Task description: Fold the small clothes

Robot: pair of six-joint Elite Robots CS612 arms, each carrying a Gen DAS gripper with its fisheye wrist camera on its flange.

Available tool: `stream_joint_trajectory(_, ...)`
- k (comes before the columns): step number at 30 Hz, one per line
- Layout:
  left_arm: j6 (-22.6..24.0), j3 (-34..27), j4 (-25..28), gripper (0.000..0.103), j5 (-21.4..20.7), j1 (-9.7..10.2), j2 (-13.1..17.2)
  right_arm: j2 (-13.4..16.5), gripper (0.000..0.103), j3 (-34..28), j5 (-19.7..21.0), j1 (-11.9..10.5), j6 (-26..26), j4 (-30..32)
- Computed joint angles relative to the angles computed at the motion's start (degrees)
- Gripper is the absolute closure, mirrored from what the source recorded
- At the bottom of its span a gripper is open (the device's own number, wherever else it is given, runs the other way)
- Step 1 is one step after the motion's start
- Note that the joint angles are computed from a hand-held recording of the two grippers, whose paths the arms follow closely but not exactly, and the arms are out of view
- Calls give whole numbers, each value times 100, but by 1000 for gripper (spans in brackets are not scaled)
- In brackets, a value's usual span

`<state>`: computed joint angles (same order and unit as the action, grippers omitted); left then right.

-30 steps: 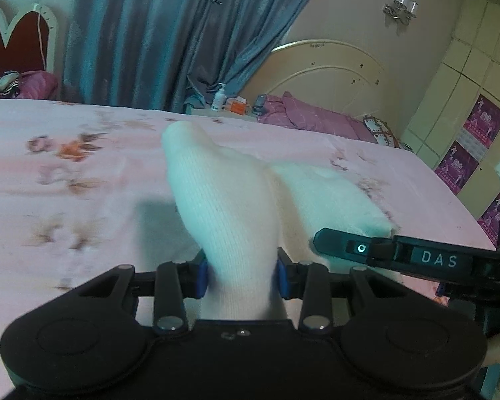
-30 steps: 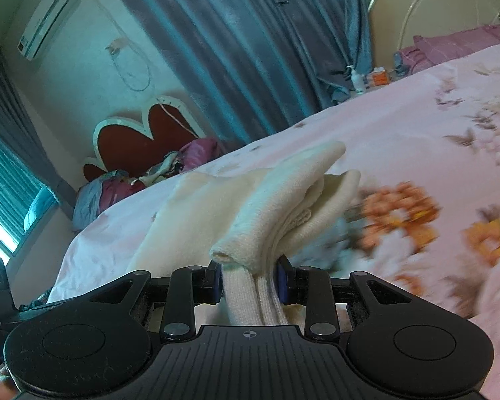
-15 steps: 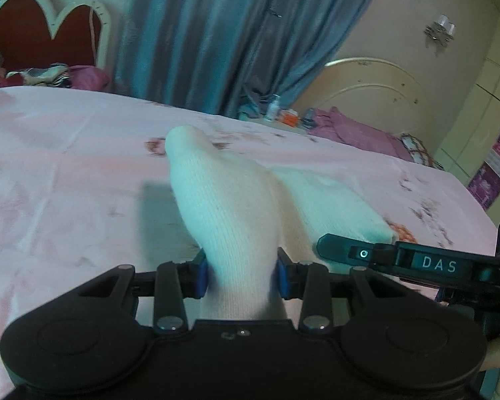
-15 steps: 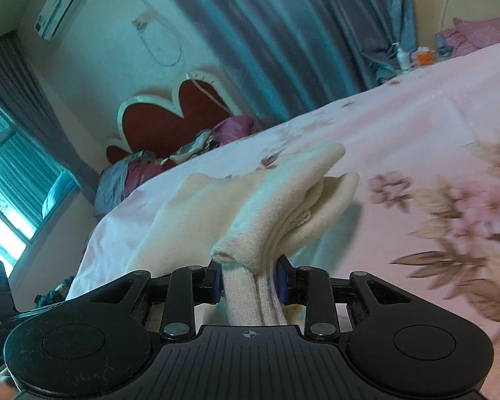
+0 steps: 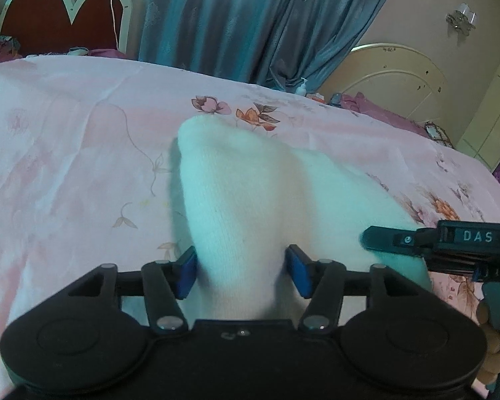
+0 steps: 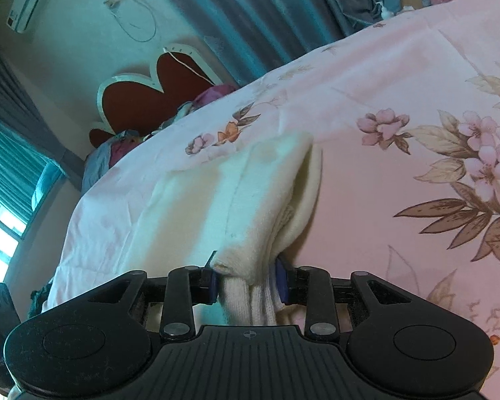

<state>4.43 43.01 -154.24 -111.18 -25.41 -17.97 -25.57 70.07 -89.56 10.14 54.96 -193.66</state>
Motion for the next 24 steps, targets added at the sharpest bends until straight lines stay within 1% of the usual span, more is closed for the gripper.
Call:
stream_joint_trajectory(2, -4, 10, 12, 41, 15, 16, -2, -50, 70, 81, -43, 3, 62, -46)
stream_joint_trajectory(4, -99, 68, -17, 40, 51, 23, -44, -105, 69, 144, -179, 17, -6, -22)
stream_joint_trajectory(6, -242, 197, -291, 41, 133, 23, -106, -140, 69, 202, -339, 27, 27, -31)
stream_joint_trajectory(7, -265, 224, -429, 42, 171, 20, -114, -153, 69, 199, -399, 32, 3, 59)
stream_joint_trajectory(9, -296, 206, -601, 43, 260, 7, -99, -175, 69, 121, -557, 53, -137, 501)
stream_joint_trajectory(11, -274, 9, -423, 42, 349, -18, -8, -149, 69, 27, -588, 63, -197, 764)
stream_joint_trajectory(14, -339, -340, 72, 40, 482, -45, 165, -110, 69, -61, -657, 72, -257, 904)
stream_joint_trajectory(16, -492, -405, 128, 36, 476, -41, 216, -85, 69, -100, -691, 70, -309, 963)
stream_joint_trajectory(17, -486, -388, 102, 34, 502, -44, 214, -80, 69, -103, -682, 65, -286, 968)
stream_joint_trajectory(20, -424, -246, 21, 35, 621, -65, 126, -108, 66, -80, -675, 64, -243, 1009)
stream_joint_trajectory(24, -342, 255, -374, 38, 661, -63, -148, -256, 66, 125, -843, 120, -261, 799)
